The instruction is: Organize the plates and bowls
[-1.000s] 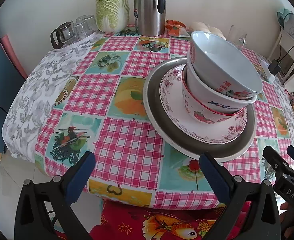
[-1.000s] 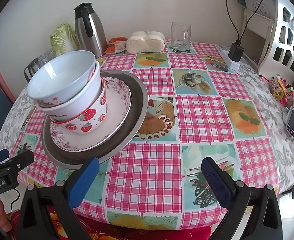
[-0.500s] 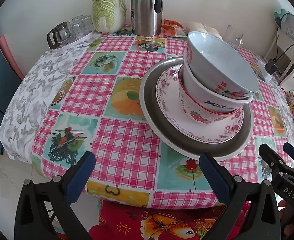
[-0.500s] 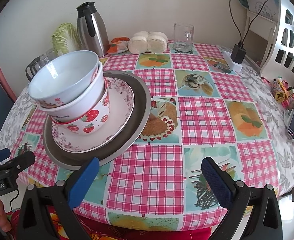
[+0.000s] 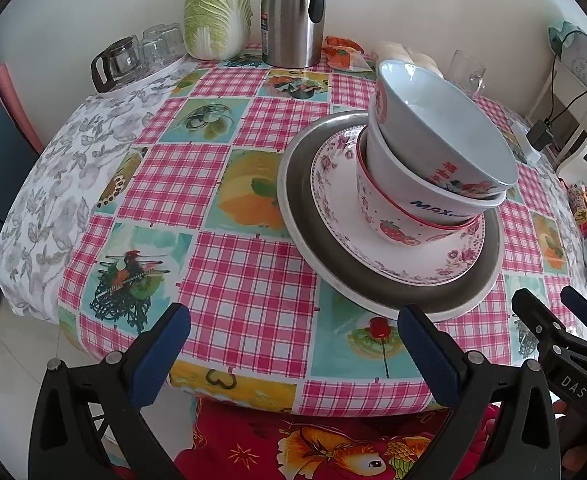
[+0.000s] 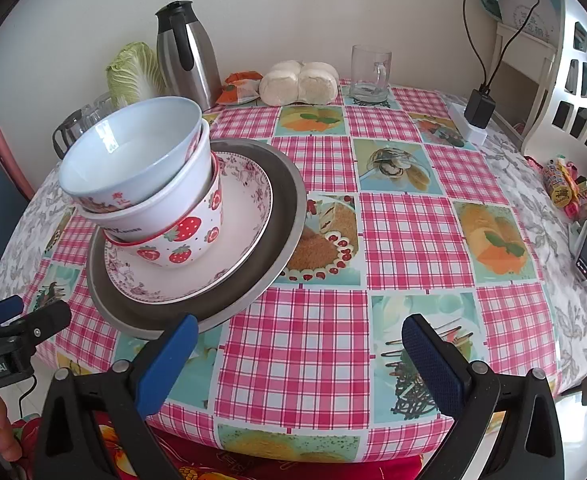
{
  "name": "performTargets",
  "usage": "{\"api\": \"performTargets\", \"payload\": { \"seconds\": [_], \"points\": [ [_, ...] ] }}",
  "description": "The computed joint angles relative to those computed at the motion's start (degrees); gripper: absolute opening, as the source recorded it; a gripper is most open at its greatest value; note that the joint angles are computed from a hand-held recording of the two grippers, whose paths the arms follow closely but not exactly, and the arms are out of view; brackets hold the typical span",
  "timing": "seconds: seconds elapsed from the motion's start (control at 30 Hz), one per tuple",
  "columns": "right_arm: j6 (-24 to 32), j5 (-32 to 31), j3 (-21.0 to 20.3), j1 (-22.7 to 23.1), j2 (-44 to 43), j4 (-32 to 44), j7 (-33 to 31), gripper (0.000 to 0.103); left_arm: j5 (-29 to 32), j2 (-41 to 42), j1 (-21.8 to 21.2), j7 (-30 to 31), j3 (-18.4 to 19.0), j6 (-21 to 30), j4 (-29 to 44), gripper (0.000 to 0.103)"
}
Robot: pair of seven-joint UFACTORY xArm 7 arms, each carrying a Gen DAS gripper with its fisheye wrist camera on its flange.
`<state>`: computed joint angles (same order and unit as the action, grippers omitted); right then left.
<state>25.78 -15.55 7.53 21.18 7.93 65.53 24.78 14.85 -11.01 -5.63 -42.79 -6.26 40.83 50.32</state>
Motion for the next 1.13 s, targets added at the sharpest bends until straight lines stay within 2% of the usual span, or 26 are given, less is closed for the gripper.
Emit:
{"api": "performTargets", "payload": {
  "seconds": [1.13],
  "points": [
    [0.0, 0.2, 0.0, 0.0, 0.0, -0.1, -0.3, 0.103, 1.0, -0.6, 0.0, -0.5, -0.2, -0.9, -0.6, 0.103]
  ]
}}
